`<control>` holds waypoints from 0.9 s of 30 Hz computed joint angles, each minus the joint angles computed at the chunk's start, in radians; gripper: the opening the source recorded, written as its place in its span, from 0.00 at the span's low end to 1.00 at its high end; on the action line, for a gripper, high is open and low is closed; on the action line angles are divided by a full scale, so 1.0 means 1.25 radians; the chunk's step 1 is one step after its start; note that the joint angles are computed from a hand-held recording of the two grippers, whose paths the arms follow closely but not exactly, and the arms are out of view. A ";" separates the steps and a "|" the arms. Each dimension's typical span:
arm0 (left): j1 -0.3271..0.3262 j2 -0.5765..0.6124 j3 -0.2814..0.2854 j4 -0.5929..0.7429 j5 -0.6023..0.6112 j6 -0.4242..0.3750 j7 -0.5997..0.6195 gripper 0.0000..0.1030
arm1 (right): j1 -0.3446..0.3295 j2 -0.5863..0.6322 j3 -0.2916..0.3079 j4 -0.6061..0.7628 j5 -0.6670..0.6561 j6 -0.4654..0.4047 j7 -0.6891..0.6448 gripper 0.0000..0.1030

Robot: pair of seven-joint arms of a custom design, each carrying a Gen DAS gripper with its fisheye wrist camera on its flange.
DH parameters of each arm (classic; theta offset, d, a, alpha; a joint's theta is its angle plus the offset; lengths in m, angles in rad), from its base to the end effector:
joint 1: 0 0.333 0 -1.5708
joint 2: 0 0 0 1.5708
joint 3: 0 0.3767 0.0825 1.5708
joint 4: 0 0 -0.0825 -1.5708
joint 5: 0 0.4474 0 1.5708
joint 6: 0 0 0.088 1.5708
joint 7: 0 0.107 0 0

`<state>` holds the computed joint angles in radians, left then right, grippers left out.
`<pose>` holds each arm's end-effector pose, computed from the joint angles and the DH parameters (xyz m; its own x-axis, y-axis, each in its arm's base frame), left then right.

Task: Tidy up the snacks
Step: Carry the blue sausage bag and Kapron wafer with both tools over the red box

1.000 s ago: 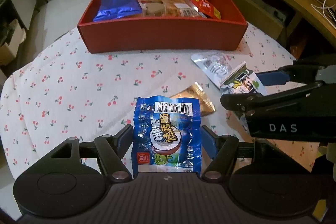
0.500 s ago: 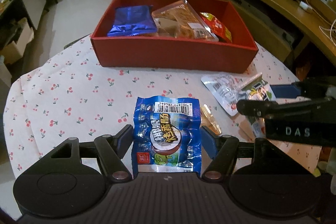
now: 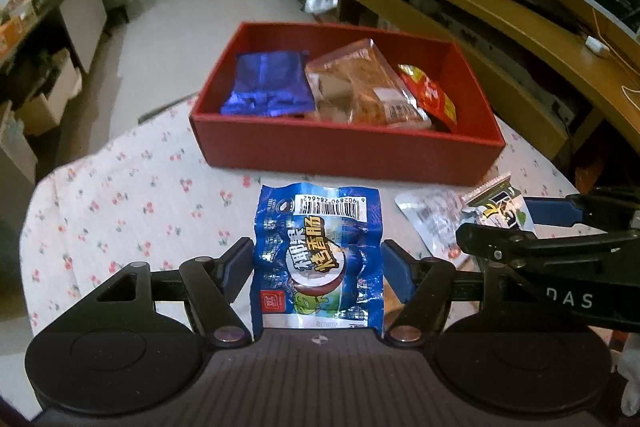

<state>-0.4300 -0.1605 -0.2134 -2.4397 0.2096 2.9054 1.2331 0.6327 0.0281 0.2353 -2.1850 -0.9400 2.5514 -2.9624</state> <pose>0.4296 -0.3410 0.4510 -0.4830 -0.8756 0.0057 -0.7077 0.3865 -0.5914 0.3902 0.4765 0.4296 -0.1032 -0.9787 -0.1776 -0.7594 0.1928 -0.6214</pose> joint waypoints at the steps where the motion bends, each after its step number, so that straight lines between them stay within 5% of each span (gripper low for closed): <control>1: 0.008 0.001 -0.006 0.003 0.016 0.003 -0.014 0.72 | -0.001 -0.001 -0.001 0.001 -0.005 0.000 0.006 0.55; 13: 0.072 0.032 -0.047 0.062 0.208 0.026 -0.182 0.72 | -0.019 0.003 -0.014 0.023 -0.072 0.001 0.075 0.55; 27: 0.085 0.149 -0.045 0.205 0.358 0.007 -0.315 0.71 | -0.055 0.042 -0.048 0.081 -0.133 0.012 0.099 0.55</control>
<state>-0.3233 0.0259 -0.2699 -2.1836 0.6577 2.9143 0.8388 0.5637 0.0803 0.1747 -2.0835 -1.1061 2.5660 -2.8386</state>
